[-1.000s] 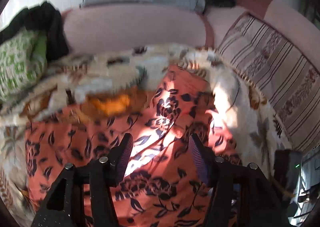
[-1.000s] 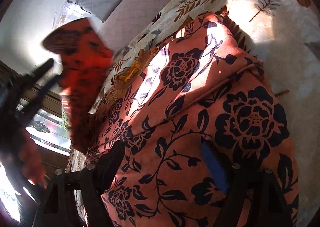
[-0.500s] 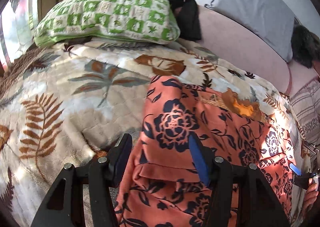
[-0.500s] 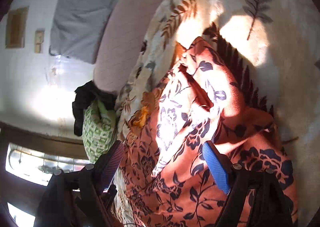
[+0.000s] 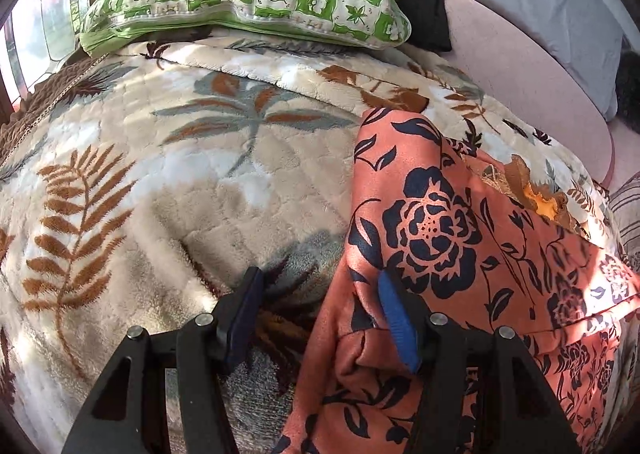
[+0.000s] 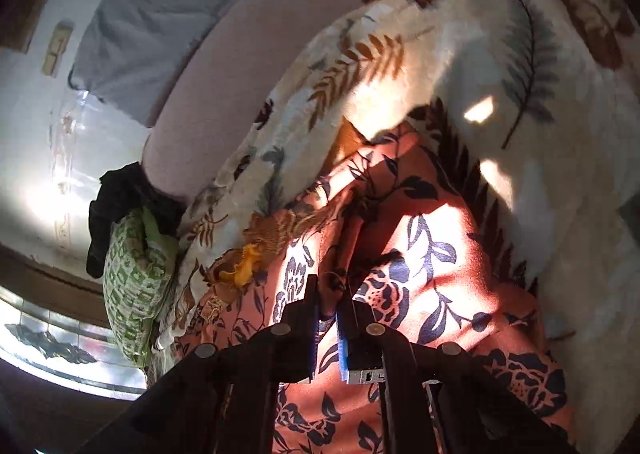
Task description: Fold small clothes
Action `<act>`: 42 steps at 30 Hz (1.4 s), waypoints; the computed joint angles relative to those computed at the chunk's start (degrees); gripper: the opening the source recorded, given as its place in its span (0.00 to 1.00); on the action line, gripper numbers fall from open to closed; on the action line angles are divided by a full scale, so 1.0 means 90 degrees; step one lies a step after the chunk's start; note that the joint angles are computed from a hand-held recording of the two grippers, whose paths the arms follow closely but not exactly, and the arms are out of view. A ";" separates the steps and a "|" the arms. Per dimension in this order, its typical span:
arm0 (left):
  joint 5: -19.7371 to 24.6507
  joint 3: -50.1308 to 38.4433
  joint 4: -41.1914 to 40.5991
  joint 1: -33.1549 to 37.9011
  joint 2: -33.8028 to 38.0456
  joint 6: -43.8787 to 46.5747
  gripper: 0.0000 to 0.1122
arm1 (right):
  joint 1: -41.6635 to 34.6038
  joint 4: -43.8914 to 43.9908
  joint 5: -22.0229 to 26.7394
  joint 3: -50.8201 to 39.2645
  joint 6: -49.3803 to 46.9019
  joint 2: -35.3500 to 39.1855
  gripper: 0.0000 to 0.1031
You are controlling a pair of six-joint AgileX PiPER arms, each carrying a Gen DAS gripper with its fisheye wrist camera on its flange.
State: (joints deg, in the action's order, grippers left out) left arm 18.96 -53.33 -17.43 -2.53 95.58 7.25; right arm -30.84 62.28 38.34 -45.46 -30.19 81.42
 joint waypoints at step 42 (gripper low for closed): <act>0.0981 -0.1884 0.1963 -0.0151 0.0549 -0.1614 0.75 | -0.0589 0.0713 0.1409 -0.0670 -0.1855 0.1191 0.80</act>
